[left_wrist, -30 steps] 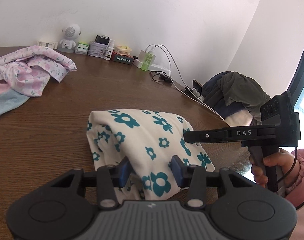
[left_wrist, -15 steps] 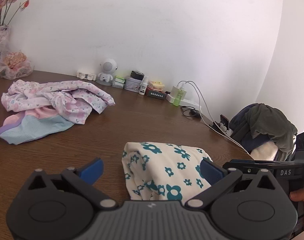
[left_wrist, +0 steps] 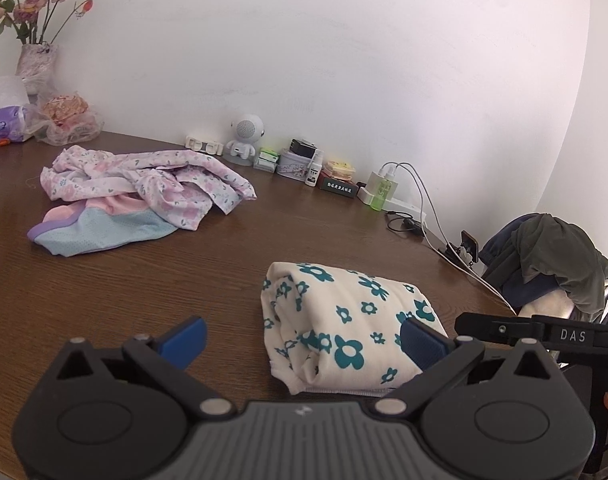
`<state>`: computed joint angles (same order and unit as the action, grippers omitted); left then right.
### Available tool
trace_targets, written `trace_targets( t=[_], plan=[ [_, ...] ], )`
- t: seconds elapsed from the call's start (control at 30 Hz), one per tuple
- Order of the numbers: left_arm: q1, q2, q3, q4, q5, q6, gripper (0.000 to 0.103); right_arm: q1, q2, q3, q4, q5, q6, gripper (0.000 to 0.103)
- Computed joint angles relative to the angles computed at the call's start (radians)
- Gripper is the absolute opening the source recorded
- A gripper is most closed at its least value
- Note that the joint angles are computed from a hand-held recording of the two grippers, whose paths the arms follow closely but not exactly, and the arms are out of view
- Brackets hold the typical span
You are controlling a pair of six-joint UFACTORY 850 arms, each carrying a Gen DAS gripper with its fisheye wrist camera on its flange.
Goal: Fold clothes
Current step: 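Grasp the folded cream bundle with the right gripper and lift it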
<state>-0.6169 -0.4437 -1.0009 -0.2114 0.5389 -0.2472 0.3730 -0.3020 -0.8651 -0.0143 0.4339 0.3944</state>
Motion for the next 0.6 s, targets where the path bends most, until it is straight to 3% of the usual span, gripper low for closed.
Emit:
trace_targets(
  t=[0.2, 0.6],
  plan=[
    [0.007, 0.002, 0.004, 0.012, -0.006, -0.029, 0.103, -0.008, -0.011, -0.012, -0.081, -0.035, 0.095, 0.103],
    [0.036, -0.059, -0.084, 0.109, -0.092, -0.131, 0.103, -0.051, -0.057, -0.055, -0.19, -0.057, 0.236, 0.103]
  ],
)
